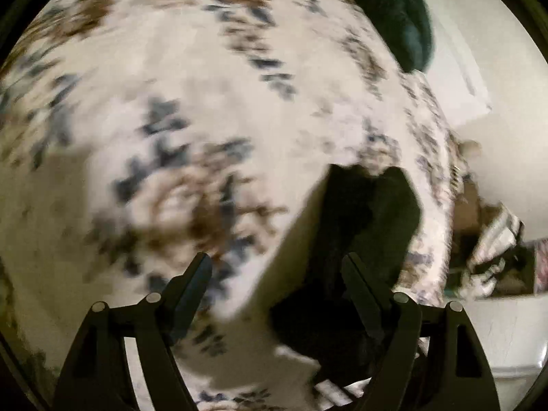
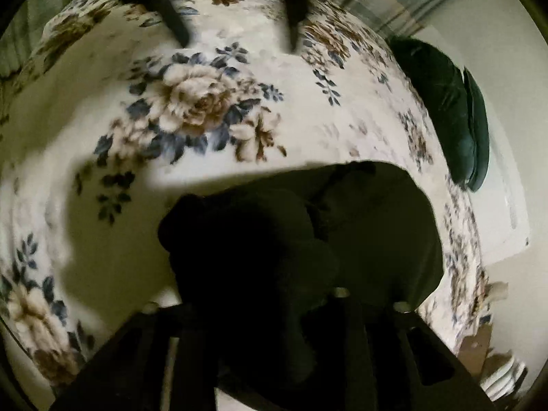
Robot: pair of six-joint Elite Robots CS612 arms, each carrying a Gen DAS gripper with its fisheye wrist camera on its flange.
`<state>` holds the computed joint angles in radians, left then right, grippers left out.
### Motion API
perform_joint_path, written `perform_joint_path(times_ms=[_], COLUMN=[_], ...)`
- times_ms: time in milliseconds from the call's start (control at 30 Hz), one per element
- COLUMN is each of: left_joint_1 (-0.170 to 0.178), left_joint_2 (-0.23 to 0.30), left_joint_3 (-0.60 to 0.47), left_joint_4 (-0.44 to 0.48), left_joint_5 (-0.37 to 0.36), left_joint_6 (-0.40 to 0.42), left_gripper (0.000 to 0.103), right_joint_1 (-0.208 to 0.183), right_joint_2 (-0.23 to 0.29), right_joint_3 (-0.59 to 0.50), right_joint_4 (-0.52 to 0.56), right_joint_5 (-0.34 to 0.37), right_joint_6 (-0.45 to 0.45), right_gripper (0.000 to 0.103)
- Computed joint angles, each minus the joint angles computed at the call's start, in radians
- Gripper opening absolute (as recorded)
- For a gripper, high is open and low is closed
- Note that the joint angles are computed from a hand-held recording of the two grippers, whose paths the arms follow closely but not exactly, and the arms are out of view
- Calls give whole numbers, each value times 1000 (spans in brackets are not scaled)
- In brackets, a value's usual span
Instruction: Fold small clothes
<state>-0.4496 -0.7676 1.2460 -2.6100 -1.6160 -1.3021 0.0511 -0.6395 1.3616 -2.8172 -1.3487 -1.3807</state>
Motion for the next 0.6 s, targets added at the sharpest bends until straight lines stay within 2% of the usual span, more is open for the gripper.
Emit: perform_joint_path(times_ms=[67,167,233,333,367,433,467,533,600], left_joint_1=[9,14,15,13,10,4,1,-3,-5], left_joint_2=[27,80,118,175,195,223,237,251,262], left_joint_3=[-52,-165,-240,-344,-378,-423,-440,-455,-462], left_joint_4=[-1,28,51,96,125,174,194,220,241], left_joint_5=[-41,-97,-149,-228,-252,-285,-304,-326,-346], left_joint_6=[42,155,212,272,292,318,323,323,316], left_gripper=[77,77,77,77,77,77,77,77,77], right_joint_1=[-4,-25,-45,-94,-118,-149,-169,-182,-176], right_joint_2=[-8,-41,-60,-81,-81,-71,-60,-54,-62], right_joint_3=[-1,-24,-37,-91,-121,-161,-185,-194,-166], right_joint_4=[18,168,247,450,542,641,694,702,630], right_joint_5=[12,83,144,270,325,396,438,447,369], right_joint_6=[24,110,180,345,426,557,654,736,743], right_gripper=[57,77,78,78,78,78,78,78,78])
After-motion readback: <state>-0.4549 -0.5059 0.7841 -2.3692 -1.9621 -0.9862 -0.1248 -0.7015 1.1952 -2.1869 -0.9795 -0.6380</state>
